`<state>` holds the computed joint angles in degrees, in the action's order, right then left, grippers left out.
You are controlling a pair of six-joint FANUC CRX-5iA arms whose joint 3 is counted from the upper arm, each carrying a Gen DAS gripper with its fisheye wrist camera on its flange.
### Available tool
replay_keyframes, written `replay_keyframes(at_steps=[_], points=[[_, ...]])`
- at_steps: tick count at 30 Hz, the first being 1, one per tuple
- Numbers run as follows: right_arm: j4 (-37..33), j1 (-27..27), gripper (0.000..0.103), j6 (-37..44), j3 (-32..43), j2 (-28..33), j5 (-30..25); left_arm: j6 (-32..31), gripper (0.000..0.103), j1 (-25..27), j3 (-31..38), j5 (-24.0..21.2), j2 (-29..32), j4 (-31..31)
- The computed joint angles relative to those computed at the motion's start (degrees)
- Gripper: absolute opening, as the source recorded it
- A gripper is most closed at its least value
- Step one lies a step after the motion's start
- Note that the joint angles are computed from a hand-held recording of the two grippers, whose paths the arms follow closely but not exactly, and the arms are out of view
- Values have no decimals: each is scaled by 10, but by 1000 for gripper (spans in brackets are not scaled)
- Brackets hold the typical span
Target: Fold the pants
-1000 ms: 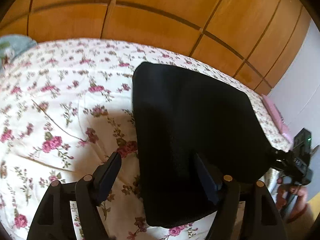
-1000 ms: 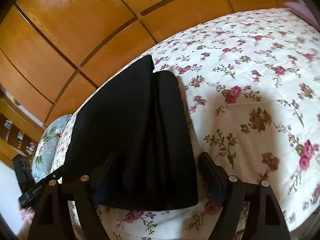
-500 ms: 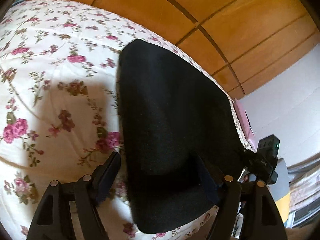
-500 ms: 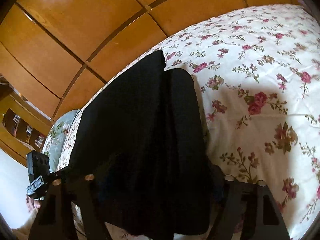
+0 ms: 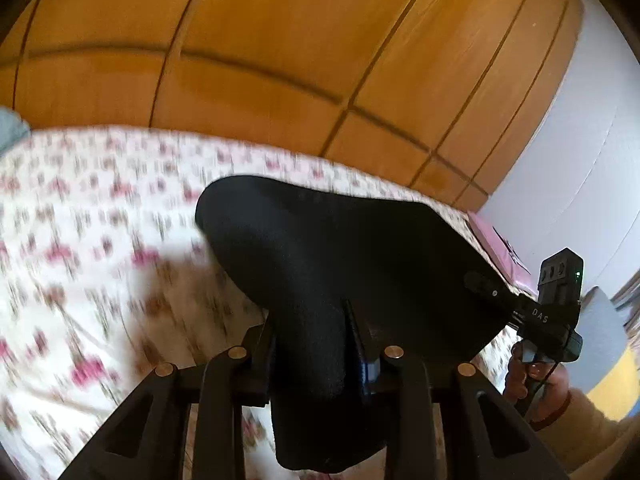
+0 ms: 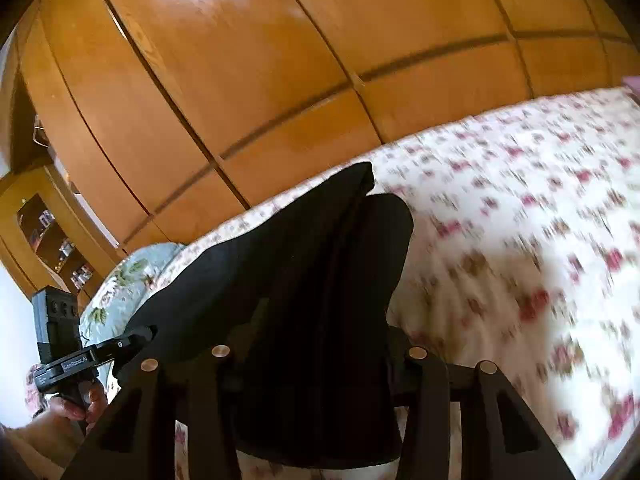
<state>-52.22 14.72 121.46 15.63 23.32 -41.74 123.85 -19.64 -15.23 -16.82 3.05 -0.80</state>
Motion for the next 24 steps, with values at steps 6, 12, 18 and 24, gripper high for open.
replay_keyframes(at_steps=[6, 12, 18, 24], points=[[-1, 20, 45, -6, 99, 69, 3, 122, 30, 13, 88, -45, 20, -175], [66, 52, 45, -68, 247, 171, 15, 173, 30, 34, 187, -82, 97, -262], [165, 70, 47, -163, 407, 293, 1, 125, 30, 64, 253, -102, 193, -234], [205, 62, 63, -273, 490, 364, -47, 187, 47, 45, 261, -122, 208, -299]])
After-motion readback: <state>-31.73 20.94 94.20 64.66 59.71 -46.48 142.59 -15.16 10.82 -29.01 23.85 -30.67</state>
